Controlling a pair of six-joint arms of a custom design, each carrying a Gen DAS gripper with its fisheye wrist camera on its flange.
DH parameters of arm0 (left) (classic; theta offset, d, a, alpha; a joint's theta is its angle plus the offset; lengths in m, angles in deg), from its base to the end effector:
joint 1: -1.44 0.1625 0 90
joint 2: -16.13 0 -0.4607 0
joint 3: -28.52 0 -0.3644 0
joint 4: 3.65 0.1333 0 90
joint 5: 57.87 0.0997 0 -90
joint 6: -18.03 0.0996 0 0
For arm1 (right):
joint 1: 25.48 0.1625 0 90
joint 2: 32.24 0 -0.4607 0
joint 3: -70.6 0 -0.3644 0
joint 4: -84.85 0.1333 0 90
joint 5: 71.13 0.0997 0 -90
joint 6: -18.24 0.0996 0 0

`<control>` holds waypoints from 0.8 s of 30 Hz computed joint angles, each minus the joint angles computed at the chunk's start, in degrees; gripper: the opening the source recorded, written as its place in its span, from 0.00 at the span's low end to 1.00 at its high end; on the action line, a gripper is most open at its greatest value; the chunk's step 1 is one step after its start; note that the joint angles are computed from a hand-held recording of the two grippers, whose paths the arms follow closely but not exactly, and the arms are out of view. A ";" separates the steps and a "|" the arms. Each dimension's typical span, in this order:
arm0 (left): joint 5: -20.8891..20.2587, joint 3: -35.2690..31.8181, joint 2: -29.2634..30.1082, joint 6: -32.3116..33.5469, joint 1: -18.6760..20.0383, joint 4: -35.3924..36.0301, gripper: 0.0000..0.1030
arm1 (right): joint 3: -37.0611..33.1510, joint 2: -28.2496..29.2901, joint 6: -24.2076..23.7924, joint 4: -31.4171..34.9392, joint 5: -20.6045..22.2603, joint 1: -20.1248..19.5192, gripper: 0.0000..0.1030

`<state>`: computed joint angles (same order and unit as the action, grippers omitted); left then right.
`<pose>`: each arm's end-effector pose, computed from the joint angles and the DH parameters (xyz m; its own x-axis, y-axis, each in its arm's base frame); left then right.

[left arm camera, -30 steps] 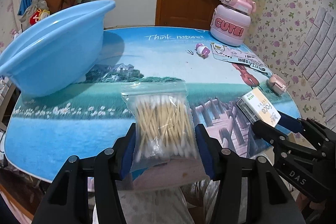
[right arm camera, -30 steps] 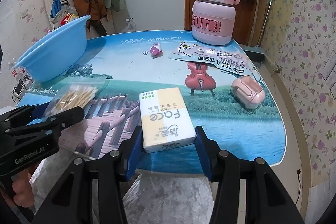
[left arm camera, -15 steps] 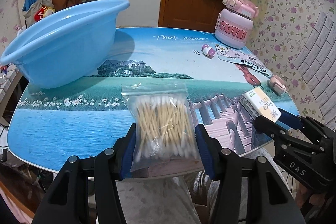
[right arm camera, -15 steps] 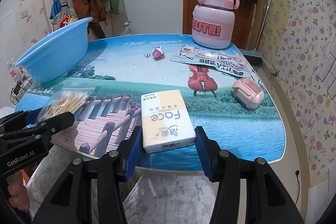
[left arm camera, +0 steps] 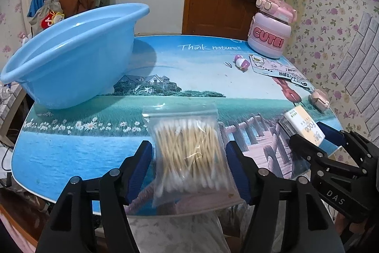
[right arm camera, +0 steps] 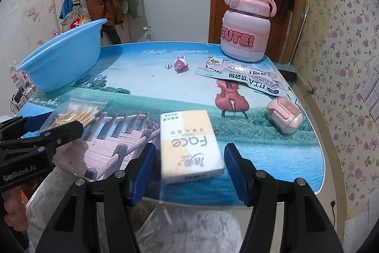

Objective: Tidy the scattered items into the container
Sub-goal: 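Lift the cotton swab bag with the left tool while the right tool lifts the tissue pack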

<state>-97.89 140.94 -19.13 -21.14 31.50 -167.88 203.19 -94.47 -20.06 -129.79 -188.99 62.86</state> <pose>-0.3740 -0.4586 0.0041 -0.7694 0.1307 -0.6252 0.4881 0.7518 -0.4434 0.0732 -0.4691 0.2565 -0.6954 -0.0440 0.7173 -0.5276 0.7089 -0.4681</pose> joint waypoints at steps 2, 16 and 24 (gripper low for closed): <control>0.24 -0.20 0.09 0.28 0.16 -0.01 0.61 | -0.28 0.07 -0.34 -0.05 0.37 -0.18 0.60; 1.40 -1.70 1.52 2.33 0.97 -0.25 0.64 | -2.01 1.36 -1.27 0.88 2.01 -0.46 0.60; 3.61 -1.72 2.39 2.93 0.58 -0.44 0.57 | -1.77 1.57 -1.64 0.02 2.78 -0.76 0.60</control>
